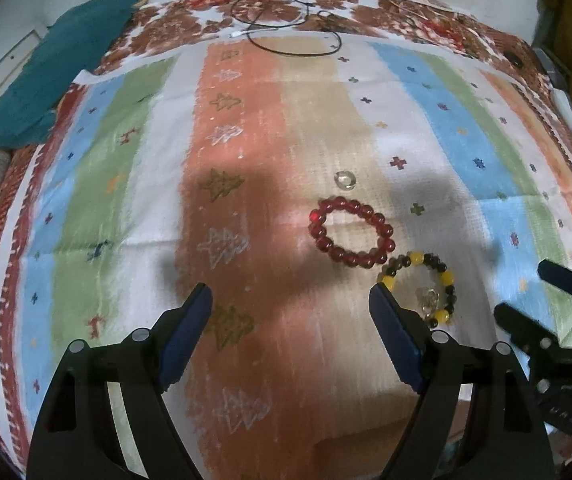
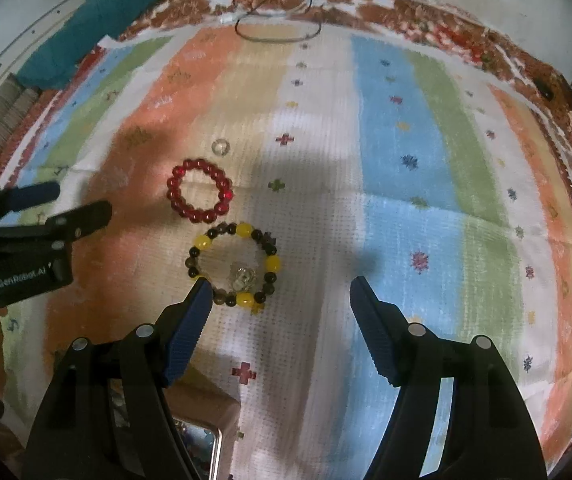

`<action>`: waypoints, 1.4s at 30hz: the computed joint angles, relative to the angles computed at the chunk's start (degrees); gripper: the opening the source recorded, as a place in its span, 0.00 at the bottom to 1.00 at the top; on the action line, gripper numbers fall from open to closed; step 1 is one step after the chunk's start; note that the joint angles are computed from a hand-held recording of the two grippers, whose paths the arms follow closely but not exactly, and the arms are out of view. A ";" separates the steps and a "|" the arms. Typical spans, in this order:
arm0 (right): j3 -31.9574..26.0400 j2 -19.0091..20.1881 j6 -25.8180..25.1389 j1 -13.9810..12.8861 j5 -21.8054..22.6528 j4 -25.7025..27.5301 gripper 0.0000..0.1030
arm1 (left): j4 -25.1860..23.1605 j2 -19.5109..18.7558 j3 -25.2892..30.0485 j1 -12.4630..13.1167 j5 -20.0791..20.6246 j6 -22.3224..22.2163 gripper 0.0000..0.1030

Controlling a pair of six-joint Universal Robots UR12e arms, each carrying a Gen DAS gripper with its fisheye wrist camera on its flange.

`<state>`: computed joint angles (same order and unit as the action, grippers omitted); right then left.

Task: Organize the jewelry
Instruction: 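Move both tools forward to the red bead and yellow-black bead bracelets, then grasp the red bead bracelet with the left tool while the right tool grasps the yellow-black bracelet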

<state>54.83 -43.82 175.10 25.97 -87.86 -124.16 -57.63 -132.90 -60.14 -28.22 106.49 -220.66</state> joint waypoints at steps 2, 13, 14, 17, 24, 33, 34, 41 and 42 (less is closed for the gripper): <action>-0.98 0.62 -0.50 0.13 0.07 1.53 0.69 | -0.97 -0.60 0.77 0.28 -0.92 0.31 0.78; -4.60 3.33 -0.36 -0.20 -0.03 5.50 0.69 | -2.14 -2.88 3.72 1.37 -3.63 1.33 0.78; -4.97 3.56 -0.45 -0.23 0.12 5.91 0.69 | -2.31 -3.05 3.90 1.48 -3.81 1.22 0.77; -5.97 4.23 -0.82 -0.16 -0.19 6.48 0.69 | -1.75 -3.54 4.52 1.81 -5.14 1.68 0.77; -8.40 6.03 -1.13 -0.10 -0.85 8.93 0.58 | -4.37 -5.43 6.53 2.54 -6.40 1.99 0.75; -11.60 8.28 -1.99 -0.08 -0.90 11.42 0.45 | -3.84 -6.91 7.79 3.10 -8.07 2.64 0.64; -11.82 8.51 -2.17 -0.03 -1.11 11.33 0.43 | -4.04 -7.13 8.10 3.16 -8.18 2.69 0.63; -12.61 9.40 -3.12 0.29 -2.79 10.40 0.26 | -6.57 -8.71 10.50 2.86 -7.63 4.16 0.31; -12.50 9.42 -3.40 0.35 -3.29 9.86 0.20 | -6.82 -8.77 10.56 2.78 -7.20 4.09 0.22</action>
<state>42.33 -34.40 171.69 26.32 -91.16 -114.30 -64.45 -141.67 -49.58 -25.44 99.29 -216.57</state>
